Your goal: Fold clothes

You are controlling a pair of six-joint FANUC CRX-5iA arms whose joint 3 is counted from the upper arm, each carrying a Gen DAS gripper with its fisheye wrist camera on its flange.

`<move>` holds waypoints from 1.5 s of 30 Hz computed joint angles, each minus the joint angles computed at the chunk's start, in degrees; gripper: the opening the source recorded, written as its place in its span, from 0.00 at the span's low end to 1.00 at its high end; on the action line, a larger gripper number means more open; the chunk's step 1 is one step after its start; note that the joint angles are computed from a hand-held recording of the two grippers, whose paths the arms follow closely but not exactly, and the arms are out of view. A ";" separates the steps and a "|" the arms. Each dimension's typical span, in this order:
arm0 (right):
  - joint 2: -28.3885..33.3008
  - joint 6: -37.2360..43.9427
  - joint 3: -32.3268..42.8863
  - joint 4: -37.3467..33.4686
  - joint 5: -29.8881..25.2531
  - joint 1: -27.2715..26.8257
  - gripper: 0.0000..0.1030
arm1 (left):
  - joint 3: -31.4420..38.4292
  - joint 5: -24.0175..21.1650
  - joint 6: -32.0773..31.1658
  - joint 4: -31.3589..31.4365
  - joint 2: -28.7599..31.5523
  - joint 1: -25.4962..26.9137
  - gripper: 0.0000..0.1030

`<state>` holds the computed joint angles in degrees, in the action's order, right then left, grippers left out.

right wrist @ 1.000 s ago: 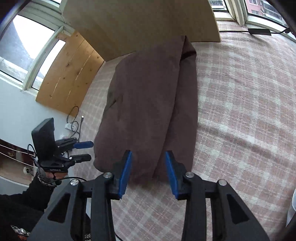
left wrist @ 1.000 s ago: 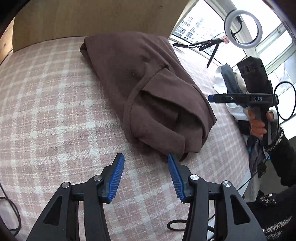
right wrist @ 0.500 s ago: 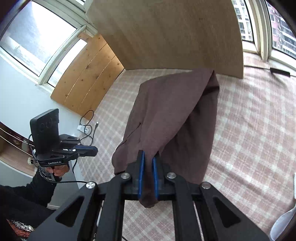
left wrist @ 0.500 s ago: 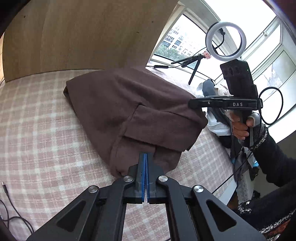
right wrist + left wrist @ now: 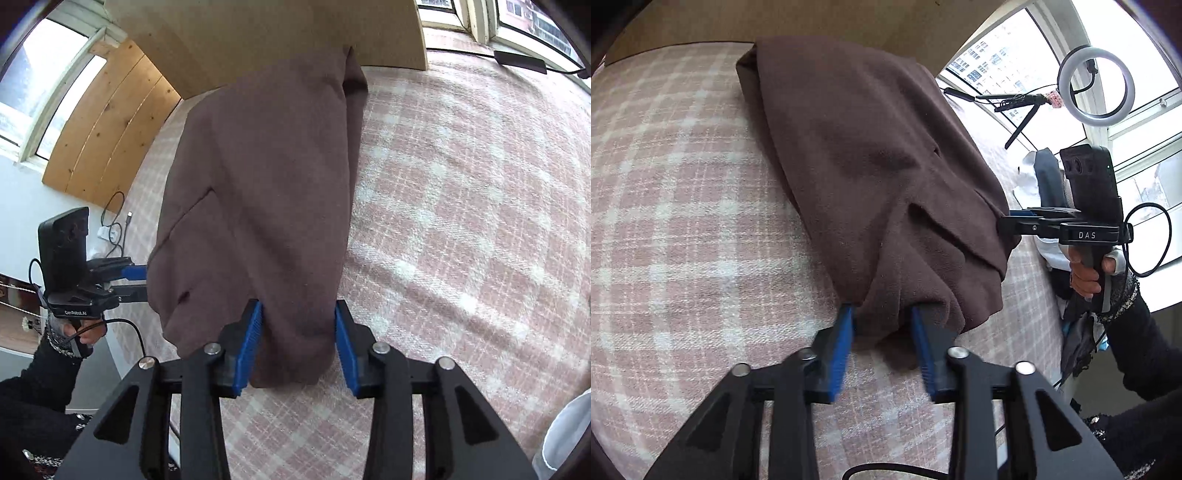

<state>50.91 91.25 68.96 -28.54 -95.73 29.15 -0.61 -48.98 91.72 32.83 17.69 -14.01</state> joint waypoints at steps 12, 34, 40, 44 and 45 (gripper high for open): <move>-4.21 2.03 -6.09 12.60 4.78 4.24 0.23 | 14.26 -19.70 1.41 -20.70 -0.03 -1.37 0.14; -10.35 8.64 -16.51 1.53 5.73 11.17 0.06 | 7.05 -8.27 -6.01 -0.52 3.00 3.77 0.04; -11.43 12.90 -15.73 4.11 4.79 11.49 0.05 | 9.19 -9.76 -6.94 -3.54 3.34 3.72 0.04; -7.76 12.50 -13.77 7.71 -1.00 14.20 0.08 | 11.04 -12.79 -2.10 -7.25 4.27 3.83 0.11; -7.39 12.78 -12.49 6.96 -3.31 13.74 0.08 | 10.56 -12.63 -1.28 -7.90 3.42 3.99 0.13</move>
